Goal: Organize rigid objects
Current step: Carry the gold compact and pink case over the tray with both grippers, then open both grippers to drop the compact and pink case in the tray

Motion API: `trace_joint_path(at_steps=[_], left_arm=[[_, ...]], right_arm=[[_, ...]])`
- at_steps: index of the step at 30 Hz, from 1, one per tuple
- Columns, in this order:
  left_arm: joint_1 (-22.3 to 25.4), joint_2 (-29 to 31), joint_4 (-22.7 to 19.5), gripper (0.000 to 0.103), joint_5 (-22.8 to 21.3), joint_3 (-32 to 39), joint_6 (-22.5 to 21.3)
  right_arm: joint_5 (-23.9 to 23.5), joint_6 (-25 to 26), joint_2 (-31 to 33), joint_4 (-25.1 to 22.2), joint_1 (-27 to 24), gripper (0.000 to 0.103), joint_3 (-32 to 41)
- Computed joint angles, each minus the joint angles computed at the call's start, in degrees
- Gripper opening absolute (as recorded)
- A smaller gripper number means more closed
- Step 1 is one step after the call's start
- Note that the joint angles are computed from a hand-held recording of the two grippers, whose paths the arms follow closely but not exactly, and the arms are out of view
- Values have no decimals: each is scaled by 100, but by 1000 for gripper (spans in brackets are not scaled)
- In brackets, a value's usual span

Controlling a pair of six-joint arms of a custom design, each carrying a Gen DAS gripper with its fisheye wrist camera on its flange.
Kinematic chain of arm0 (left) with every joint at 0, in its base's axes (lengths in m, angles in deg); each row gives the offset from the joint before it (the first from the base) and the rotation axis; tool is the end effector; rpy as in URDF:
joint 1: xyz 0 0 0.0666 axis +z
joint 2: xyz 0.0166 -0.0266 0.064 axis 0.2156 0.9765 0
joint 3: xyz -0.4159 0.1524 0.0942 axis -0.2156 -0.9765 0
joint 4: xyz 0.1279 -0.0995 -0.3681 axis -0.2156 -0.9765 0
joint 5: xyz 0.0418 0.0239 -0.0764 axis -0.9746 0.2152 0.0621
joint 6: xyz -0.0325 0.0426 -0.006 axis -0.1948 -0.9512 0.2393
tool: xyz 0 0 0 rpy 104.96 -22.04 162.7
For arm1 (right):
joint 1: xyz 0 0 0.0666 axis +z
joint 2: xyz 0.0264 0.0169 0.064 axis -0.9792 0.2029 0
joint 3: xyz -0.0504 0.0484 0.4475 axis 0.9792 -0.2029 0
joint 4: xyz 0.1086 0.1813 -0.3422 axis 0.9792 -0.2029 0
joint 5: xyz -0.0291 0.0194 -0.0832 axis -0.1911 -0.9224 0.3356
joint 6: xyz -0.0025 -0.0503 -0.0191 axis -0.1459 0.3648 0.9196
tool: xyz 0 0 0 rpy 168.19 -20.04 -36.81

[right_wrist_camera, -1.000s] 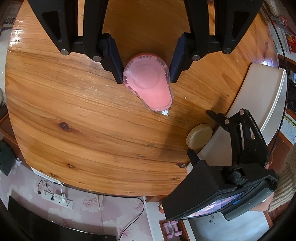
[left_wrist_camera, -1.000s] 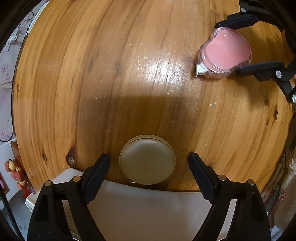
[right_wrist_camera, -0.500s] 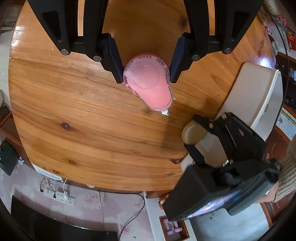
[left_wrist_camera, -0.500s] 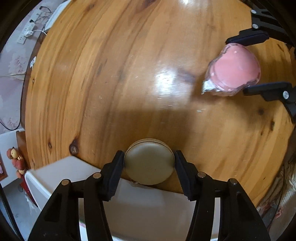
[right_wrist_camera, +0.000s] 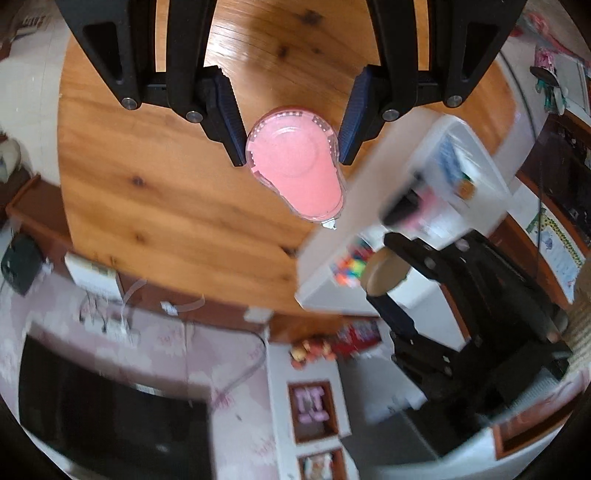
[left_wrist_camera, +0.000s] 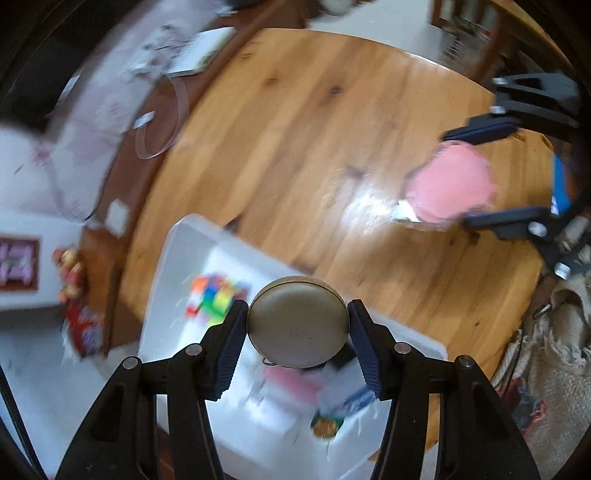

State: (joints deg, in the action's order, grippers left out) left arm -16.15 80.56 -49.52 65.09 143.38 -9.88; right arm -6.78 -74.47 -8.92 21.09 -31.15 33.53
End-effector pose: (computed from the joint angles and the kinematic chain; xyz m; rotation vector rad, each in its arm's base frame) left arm 0.4029 -0.2125 0.4337 1.4030 2.6053 0.2867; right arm 0.3043 0.3222 0.3818 -0.6424 2.3176 0.3881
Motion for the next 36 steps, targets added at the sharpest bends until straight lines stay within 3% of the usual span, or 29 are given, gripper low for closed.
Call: trace_joint_path(at_steps=[4,10,12,15,19,24,33,36], left_arm=[[222,-418,234,59,-782,-325,1184],[864,-924,269,59,-579,-923,2698],[1138,-1173,525,59,-262,-1324,3062],[1464,-1379,1061,59,-134,-1842,3558],[1986,-1444,1550,59,572,-2189,4081],[2238,-1379,2154,59,899,-2586,4616],[2270,-1174,2543,59,849,-2772,4886],[2129,-1224,2641,59,568,-2820,4928]], right_arm=[[491,-107,186,-301,474,51,592],[699,-418,839,-679,824,51,1370],[760,-498,1065,-804,894,51,1541],[849,-595,1457,-1011,964,51,1825],[1005,-791,1950,-1344,1039,51,2151],[1095,-1031,2461,-1643,1055,51,2494],[702,-1273,2850,-1767,999,51,2709],[691,-1206,2797,-1678,1014,52,2646]])
